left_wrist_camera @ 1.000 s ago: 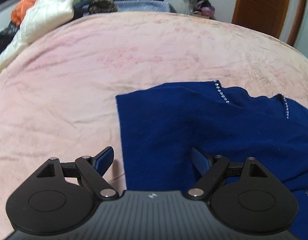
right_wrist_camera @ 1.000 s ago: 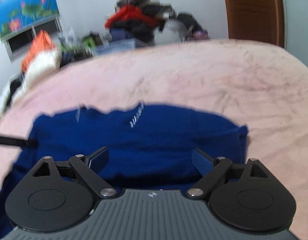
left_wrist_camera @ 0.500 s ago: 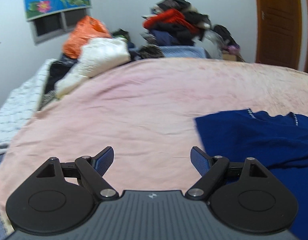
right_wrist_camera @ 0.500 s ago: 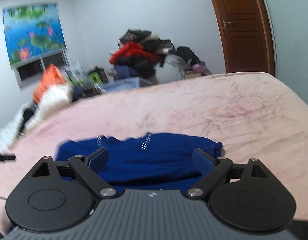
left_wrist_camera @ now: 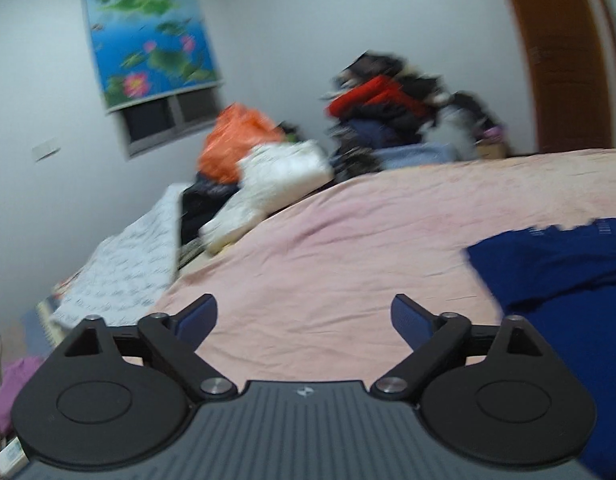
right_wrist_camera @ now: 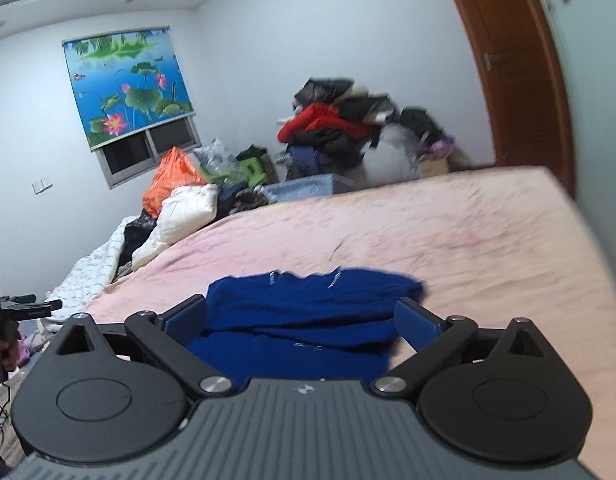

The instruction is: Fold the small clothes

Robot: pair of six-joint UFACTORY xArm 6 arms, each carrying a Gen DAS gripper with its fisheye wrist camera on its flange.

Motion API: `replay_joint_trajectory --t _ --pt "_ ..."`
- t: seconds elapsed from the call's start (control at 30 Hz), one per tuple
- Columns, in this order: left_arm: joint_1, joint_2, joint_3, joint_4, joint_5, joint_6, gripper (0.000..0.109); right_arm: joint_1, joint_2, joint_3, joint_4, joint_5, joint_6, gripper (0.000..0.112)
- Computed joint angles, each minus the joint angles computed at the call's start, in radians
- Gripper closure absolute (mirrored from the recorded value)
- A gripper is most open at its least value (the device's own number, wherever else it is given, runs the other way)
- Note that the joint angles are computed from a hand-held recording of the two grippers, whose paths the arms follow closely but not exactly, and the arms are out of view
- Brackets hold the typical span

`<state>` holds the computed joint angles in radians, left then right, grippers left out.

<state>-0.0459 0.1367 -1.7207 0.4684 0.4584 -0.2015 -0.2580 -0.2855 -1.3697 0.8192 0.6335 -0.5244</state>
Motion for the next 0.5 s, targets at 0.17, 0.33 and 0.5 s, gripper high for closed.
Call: replay_joint_trajectory --t 0.17,0.33,0.5 --pt "-0.063 -0.145 0.280 -0.367 -0.146 0.332 0.006 -0.034 -0.158 0.153 0.123 0.032 -0.052 0.010" --pt "-0.121 -0.186 0.427 -0.363 -0.144 0.338 0.006 0.077 -0.229 0.340 -0.121 -0.042 0.160 0.012" --pt "-0.131 -0.223 0.540 -0.331 -0.150 0.229 0.006 0.176 -0.281 0.499 -0.349 -0.099 0.380 0.015"
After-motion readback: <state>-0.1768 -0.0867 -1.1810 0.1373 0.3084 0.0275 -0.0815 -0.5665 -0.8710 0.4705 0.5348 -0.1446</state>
